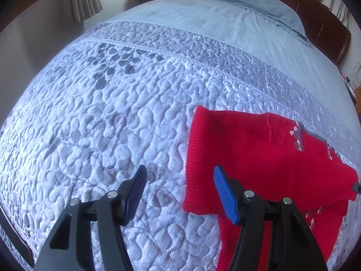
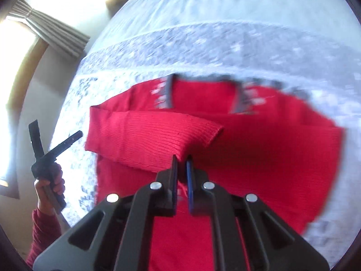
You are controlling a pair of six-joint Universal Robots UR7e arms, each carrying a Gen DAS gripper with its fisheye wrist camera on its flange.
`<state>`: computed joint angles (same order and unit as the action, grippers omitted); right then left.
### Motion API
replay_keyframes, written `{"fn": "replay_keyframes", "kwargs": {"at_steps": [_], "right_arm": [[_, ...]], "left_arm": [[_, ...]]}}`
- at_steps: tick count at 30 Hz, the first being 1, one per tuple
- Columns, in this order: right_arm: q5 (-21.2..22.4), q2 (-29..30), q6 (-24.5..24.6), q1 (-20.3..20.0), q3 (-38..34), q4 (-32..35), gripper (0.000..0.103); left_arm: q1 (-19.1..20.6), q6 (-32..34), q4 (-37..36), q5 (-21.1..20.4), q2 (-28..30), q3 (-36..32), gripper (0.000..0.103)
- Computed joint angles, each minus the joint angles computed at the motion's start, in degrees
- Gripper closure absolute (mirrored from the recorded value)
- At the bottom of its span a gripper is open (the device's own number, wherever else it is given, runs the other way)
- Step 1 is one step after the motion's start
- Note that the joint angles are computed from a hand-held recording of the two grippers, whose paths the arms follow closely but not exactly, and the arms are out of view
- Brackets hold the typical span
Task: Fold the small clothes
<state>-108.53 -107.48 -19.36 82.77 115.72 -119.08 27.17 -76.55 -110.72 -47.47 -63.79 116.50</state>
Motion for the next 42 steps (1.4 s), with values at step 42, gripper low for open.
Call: {"fn": "replay_keyframes", "kwargs": {"at_steps": [42], "right_arm": [[7.06,-2.73,-7.21,-25.84,-4.23,-2.60,0.089]], "left_arm": [[4.06,7.69,1.42,0.18,19.93,-14.53,0.042]]}}
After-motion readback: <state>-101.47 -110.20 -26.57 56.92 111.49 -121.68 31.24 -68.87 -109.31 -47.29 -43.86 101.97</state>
